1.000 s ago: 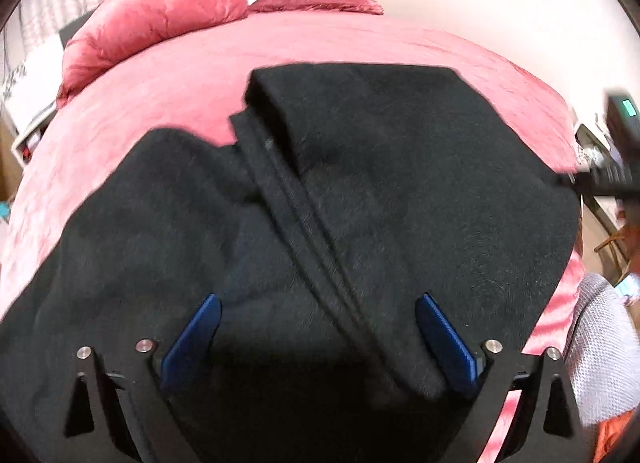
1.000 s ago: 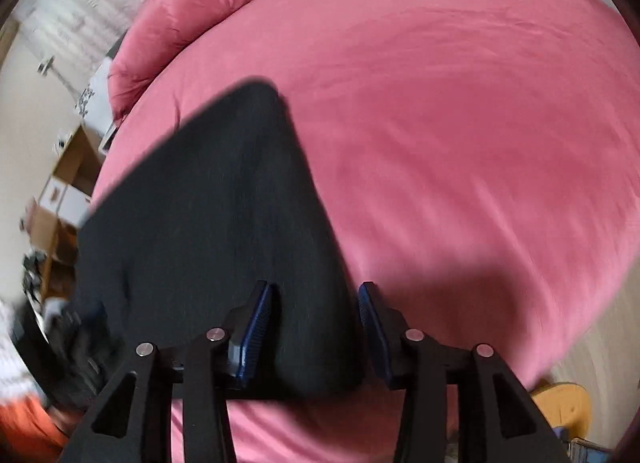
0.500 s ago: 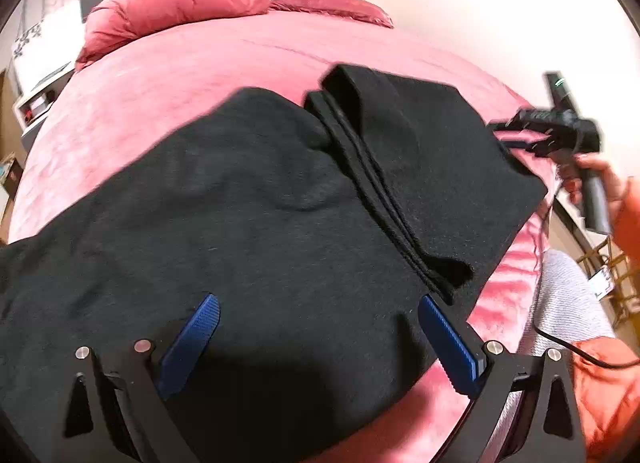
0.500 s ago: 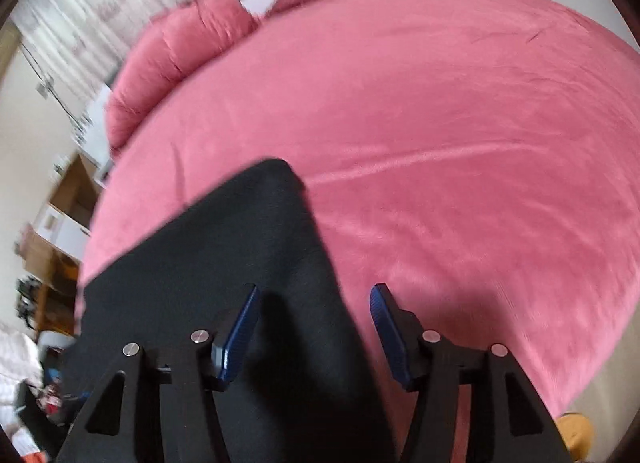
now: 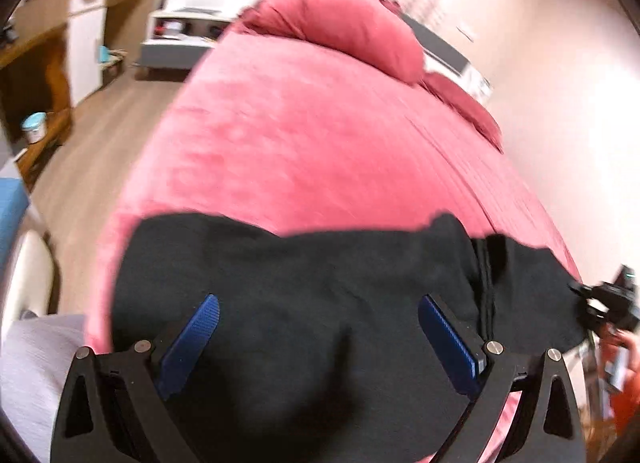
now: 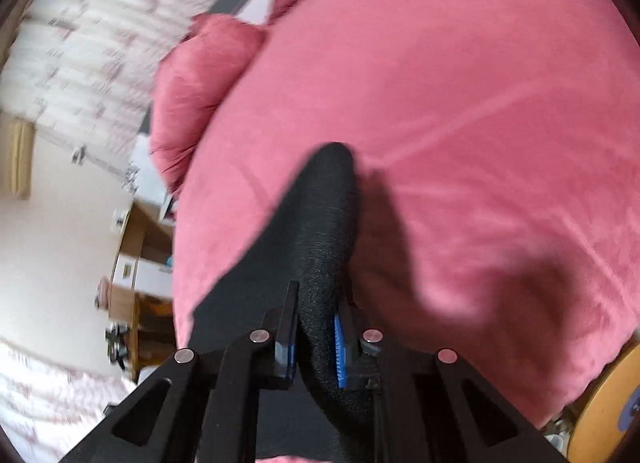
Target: Fold large clothes
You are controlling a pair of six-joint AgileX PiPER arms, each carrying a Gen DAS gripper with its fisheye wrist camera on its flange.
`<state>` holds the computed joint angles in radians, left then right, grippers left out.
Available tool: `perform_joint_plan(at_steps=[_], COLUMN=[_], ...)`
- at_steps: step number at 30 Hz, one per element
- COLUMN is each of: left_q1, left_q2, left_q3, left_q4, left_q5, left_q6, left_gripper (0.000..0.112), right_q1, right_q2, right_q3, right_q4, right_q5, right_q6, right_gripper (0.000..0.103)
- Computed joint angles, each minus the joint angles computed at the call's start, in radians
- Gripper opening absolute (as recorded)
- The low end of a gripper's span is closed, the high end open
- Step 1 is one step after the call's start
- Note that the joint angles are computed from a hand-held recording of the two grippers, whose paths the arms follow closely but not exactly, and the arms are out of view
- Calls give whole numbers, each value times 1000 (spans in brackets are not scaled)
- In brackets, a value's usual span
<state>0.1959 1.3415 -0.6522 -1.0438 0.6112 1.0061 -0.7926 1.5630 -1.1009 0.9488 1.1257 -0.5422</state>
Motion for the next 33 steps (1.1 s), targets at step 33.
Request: perform_joint_plan(at_steps=[33], left_q1=[365], left_q2=[186], left_q3=[8], left_q4=[-464], left_q5=[19], left_q6=[299], left_gripper=[101], right_q1=[1477], right_q2=[451], right_q3=[-492], right_q4=[-163], right_q5=[-508], right_q6=[689], right_gripper=[27])
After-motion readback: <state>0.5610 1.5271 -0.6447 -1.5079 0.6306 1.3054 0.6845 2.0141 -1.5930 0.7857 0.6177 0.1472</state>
